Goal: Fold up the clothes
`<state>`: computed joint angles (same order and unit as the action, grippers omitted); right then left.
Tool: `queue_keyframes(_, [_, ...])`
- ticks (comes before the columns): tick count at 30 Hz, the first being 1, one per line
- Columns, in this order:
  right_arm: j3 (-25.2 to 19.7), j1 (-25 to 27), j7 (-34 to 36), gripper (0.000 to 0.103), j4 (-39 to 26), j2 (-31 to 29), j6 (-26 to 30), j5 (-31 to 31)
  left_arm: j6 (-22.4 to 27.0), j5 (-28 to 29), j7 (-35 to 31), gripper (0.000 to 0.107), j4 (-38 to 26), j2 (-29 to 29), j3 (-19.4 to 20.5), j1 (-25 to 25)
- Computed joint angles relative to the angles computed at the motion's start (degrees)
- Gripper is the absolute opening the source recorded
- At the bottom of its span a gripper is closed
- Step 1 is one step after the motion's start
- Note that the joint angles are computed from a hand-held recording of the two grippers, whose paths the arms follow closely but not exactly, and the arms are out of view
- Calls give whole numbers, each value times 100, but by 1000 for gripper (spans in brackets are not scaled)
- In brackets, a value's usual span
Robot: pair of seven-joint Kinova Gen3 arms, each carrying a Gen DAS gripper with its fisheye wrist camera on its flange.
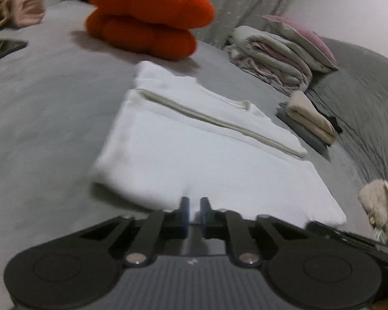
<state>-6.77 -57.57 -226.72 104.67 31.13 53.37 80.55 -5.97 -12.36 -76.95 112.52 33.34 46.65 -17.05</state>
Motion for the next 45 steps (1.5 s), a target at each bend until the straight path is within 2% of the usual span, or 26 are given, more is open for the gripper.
queue_keyframes(5, [-145, 78, -39, 7, 207, -163, 113, -152, 207, 109, 62, 8, 7, -34, 181, -350])
queue_keyframes(8, [-160, 70, -116, 8, 234, -199, 152, -201, 289, 284, 15, 9, -7, -188, 68, -264])
queue_keyframes(12, [-180, 33, -101, 18, 220, -228, 286, -197, 227, 413, -83, 26, 37, -335, 24, -210])
queue_keyframes(15, [-165, 17, -194, 19, 228, -248, 383, -128, 81, 372, -105, 32, 75, -356, 34, -197])
queue_keyframes(21, [-181, 171, -89, 19, 211, -236, 395, -204, 249, 382, -25, 32, -122, -349, -441, 215])
queue_keyframes(28, [-223, 192, -378, 19, 558, -387, 375, -242, 400, 504, -129, 29, -101, -225, 103, -413])
queue_keyframes(32, [-302, 240, -613, 20, 750, -566, 356, -215, 450, 689, -231, 32, -63, -258, 419, -796])
queue_keyframes(36, [-401, 438, -1282, 21, 1065, -824, 87, 45, 650, 926, -273, 40, -136, -243, 663, -1149])
queue_keyframes(38, [-469, 556, -1711, 25, 1242, -942, -57, 228, 892, 1104, -369, 41, -250, -62, 923, -1442])
queue_keyframes(39, [-506, 598, -1942, 35, 1327, -988, -99, 303, 1029, 1214, -418, 42, -314, 83, 1091, -1615])
queue_keyframes(41, [-576, 673, -2408, 43, 1488, -1064, -142, 439, 1266, 1462, -504, 42, -424, 378, 1373, -1917])
queue_keyframes(43, [-682, 824, -2874, 43, 1692, -1185, -312, 622, 1347, 1760, -561, 43, -444, 730, 1653, -2214])
queue_keyframes(45, [-1028, 1174, -3340, 43, 1864, -1275, -403, 827, 1332, 2048, -640, 43, -390, 1152, 1960, -2503])
